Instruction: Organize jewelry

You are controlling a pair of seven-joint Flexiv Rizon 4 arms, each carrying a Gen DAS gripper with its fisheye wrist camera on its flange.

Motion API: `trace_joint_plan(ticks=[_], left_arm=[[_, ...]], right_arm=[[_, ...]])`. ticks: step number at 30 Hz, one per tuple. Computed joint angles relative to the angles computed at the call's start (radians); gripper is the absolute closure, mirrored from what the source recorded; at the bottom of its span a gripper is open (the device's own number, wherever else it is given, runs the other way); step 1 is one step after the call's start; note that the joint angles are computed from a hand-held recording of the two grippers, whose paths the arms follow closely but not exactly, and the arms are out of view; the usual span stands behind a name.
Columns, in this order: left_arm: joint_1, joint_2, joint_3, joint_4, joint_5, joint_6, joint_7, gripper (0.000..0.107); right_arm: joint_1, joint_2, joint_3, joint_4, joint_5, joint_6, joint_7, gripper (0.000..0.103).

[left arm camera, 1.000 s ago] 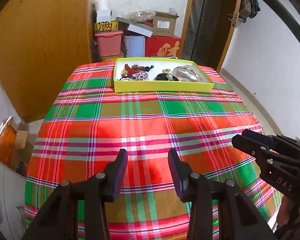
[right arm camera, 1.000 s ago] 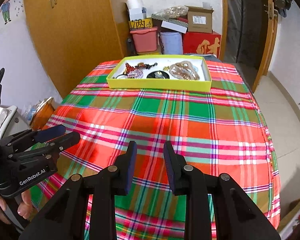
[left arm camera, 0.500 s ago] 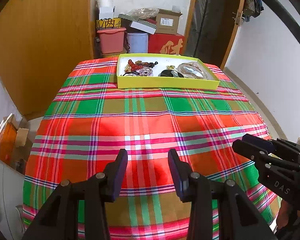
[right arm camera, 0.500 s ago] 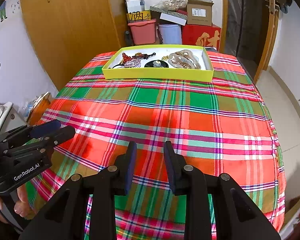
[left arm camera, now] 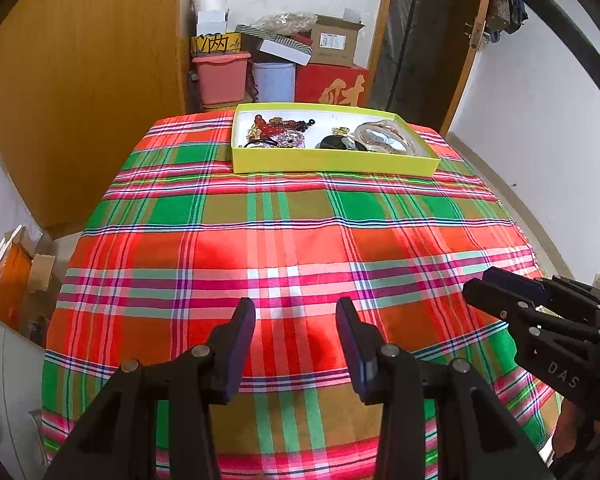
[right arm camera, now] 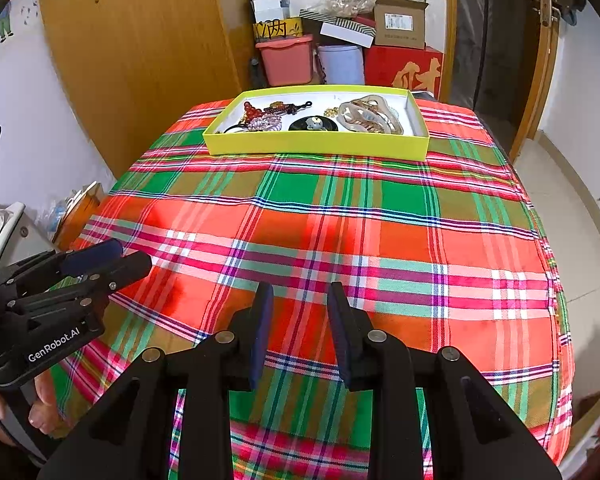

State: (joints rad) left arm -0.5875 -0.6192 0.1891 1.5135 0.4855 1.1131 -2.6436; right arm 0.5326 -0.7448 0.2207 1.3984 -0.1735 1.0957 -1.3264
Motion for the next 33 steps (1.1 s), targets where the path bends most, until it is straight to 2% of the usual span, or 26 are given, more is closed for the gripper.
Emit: trace_joint_plan(ticks=[33], left_arm=[[-0.012,0.005,0.007,-0.007,0.028,-0.006,-0.017,0.065]], right_arm=[[-0.007,0.005,-0.001,0.016,0.003,0.005,-0.001,0.074]])
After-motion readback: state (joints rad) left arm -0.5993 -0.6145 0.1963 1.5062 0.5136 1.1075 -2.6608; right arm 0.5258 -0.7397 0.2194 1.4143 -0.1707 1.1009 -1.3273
